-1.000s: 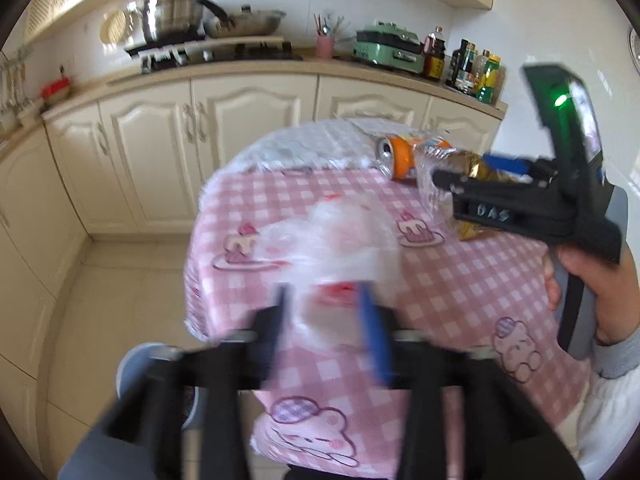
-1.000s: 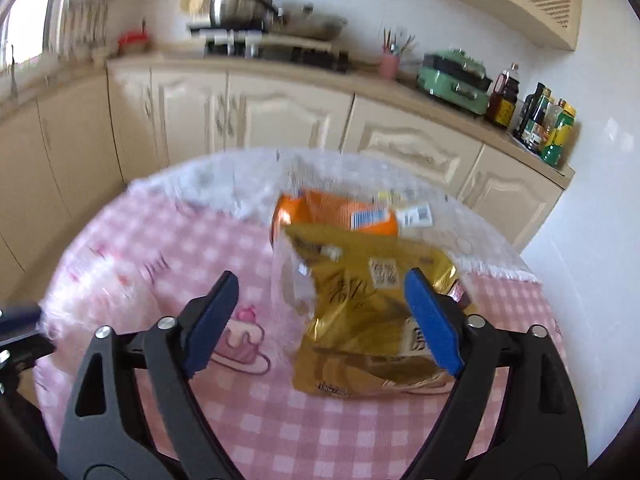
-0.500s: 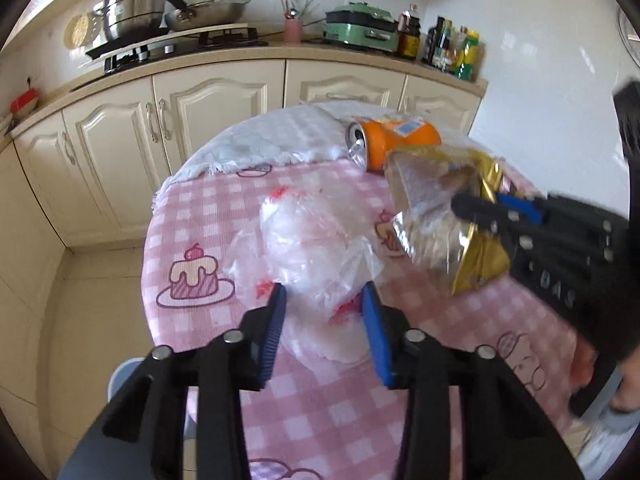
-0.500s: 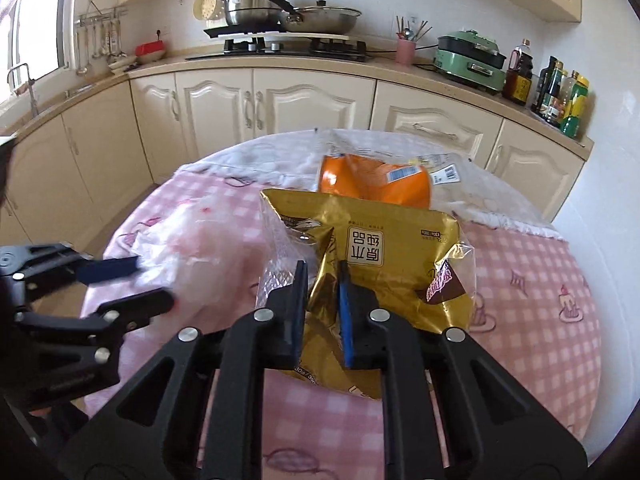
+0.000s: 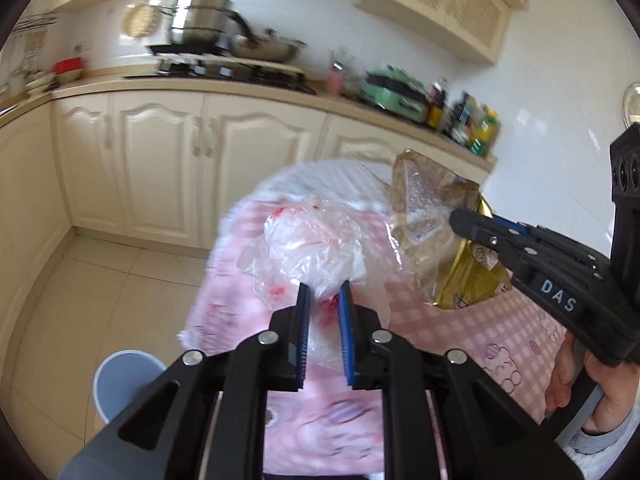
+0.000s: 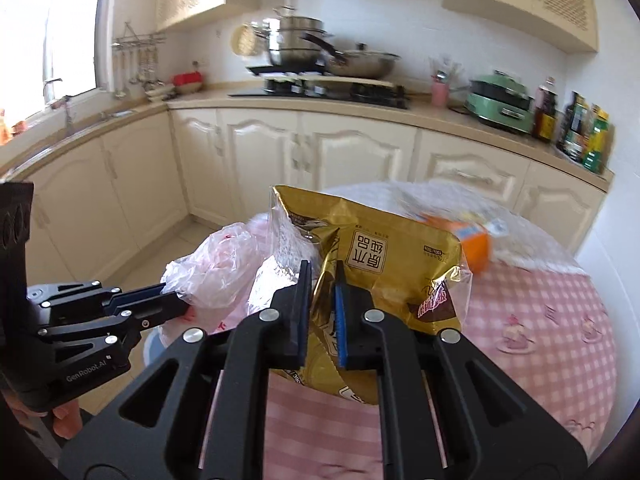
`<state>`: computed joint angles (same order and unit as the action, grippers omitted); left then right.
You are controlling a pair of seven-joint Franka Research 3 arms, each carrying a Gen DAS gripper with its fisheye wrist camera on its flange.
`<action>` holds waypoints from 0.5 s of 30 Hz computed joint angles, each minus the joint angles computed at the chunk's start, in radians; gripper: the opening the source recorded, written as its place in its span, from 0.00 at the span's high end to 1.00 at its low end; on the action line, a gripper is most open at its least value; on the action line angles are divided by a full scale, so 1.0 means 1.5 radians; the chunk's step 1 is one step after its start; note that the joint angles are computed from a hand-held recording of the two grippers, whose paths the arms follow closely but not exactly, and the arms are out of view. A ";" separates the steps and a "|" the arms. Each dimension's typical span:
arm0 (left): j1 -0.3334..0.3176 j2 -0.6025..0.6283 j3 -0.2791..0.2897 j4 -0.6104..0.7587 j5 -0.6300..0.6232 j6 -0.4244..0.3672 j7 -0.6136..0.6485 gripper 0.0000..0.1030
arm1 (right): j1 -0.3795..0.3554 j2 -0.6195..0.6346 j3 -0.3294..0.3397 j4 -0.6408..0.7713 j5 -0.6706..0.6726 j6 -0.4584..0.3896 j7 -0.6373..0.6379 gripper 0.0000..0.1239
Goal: Collect trash
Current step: 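Carry the plastic bag and gold snack bag over the blue bin and release both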
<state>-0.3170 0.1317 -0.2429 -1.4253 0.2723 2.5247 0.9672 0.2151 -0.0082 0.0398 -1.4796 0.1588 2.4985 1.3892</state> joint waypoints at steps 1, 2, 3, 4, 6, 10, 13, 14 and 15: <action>0.007 -0.023 0.005 -0.030 -0.006 0.013 -0.005 0.88 | 0.005 0.006 0.005 0.010 -0.002 -0.001 0.000 0.91; 0.014 -0.042 0.009 -0.055 -0.005 0.024 -0.014 0.88 | 0.013 0.017 0.011 0.024 -0.002 -0.003 -0.001 0.91; 0.023 -0.076 0.018 -0.098 0.013 0.034 -0.039 0.88 | 0.023 0.031 0.020 0.043 0.003 -0.008 -0.005 0.91; 0.032 -0.097 0.021 -0.122 0.025 0.034 -0.054 0.88 | 0.032 0.042 0.025 0.058 0.006 -0.015 -0.008 0.91; 0.054 -0.143 0.029 -0.180 0.040 0.043 -0.088 0.88 | 0.054 0.073 0.038 0.095 0.011 -0.027 -0.014 0.91; 0.106 -0.220 0.042 -0.289 0.055 0.050 -0.153 0.88 | 0.099 0.144 0.056 0.169 0.014 -0.058 -0.027 0.91; 0.134 -0.252 0.062 -0.357 0.026 0.061 -0.166 0.88 | 0.133 0.210 0.064 0.236 0.017 -0.089 -0.030 0.91; 0.142 -0.260 0.066 -0.375 0.019 0.062 -0.168 0.88 | 0.144 0.236 0.064 0.264 0.016 -0.105 -0.030 0.91; 0.151 -0.263 0.072 -0.394 0.009 0.063 -0.172 0.88 | 0.154 0.261 0.065 0.291 0.016 -0.121 -0.028 0.91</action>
<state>-0.0904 -0.2628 -0.1342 -2.0164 0.2858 2.6188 0.7097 0.4454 0.3835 0.1366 -1.0435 0.1833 2.3170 1.3468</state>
